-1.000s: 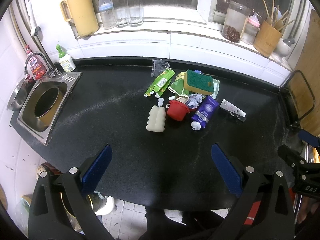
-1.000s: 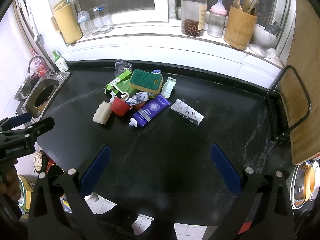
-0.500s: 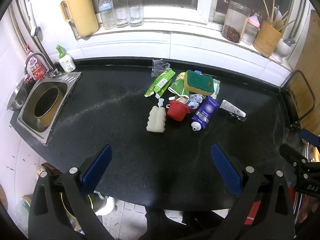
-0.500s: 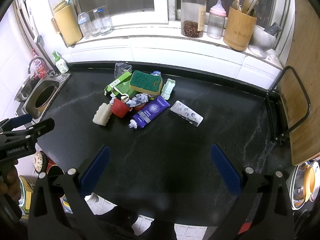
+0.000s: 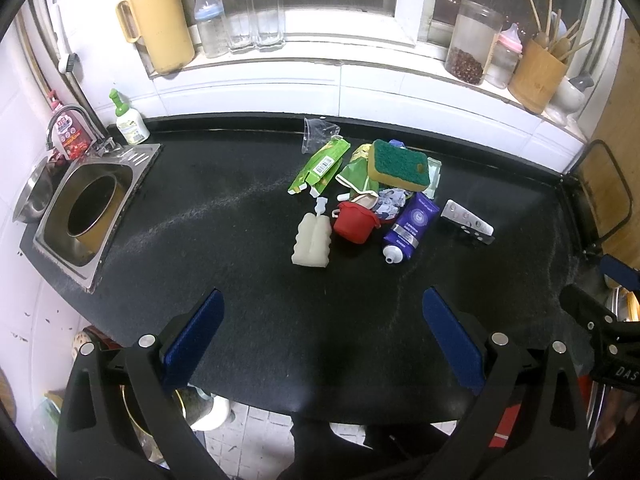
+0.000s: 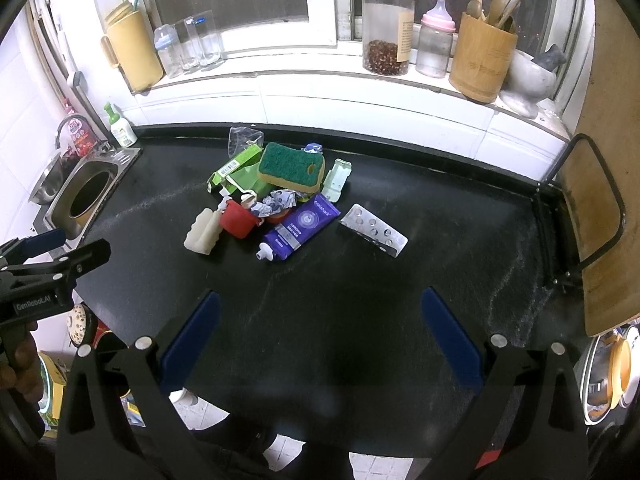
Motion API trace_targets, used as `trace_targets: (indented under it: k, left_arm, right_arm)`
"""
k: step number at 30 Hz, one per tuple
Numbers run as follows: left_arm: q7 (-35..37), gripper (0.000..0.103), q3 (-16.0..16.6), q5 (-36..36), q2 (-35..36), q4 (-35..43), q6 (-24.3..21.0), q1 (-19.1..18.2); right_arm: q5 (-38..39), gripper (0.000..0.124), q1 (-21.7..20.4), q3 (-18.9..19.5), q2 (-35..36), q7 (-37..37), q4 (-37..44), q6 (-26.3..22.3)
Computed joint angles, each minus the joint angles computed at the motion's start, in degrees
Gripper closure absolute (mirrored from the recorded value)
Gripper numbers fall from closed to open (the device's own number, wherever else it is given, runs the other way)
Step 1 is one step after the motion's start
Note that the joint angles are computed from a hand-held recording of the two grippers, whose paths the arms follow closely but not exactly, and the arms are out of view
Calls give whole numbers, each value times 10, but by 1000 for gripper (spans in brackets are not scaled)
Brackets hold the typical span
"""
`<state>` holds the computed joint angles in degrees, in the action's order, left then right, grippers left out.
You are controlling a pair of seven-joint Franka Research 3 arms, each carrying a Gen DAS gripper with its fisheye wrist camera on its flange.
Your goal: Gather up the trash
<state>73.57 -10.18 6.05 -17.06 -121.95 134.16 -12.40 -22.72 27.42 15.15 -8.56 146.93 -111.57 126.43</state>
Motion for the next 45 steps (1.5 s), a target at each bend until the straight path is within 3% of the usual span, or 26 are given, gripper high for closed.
trace_targets:
  k: [9,15,22,24,33,39,41,42,45]
  left_arm:
    - [15,7,2,-3,22,10,-2,2]
    - [59,7,10,-18,70,11,28,7]
    - [86,7,1,27,206,41,97,28]
    - [92,7,0,37,243,51,123,34]
    - [149,7,-18,-8,351,127,126,65]
    - [152,8,-15,16,382,159,138,58]
    - [156,14,-18,13,385,164,138,61]
    - [159,24,-19,12,381,160,142,63]
    - [177,67,-24,8,374,155,152,68]
  right_arm:
    - [13,27,-7,-12,3,-23,-11,21]
    - [24,27,-24,-29,6,-63,-65,115]
    - [39,27,-46,-61,80,-176,-87,196]
    - [42,27,-49,-72,110,-209,-79,204]
    - [134,28,-61,-113,236,-378,-5,219]
    - [172,46,-56,-124,269,-459,23,208]
    - [177,62,-52,-128,265,-467,15,221]
    - [181,79,-51,-128,261,-470,11,226]
    - [198,83,-49,-128,255,-466,9,215]
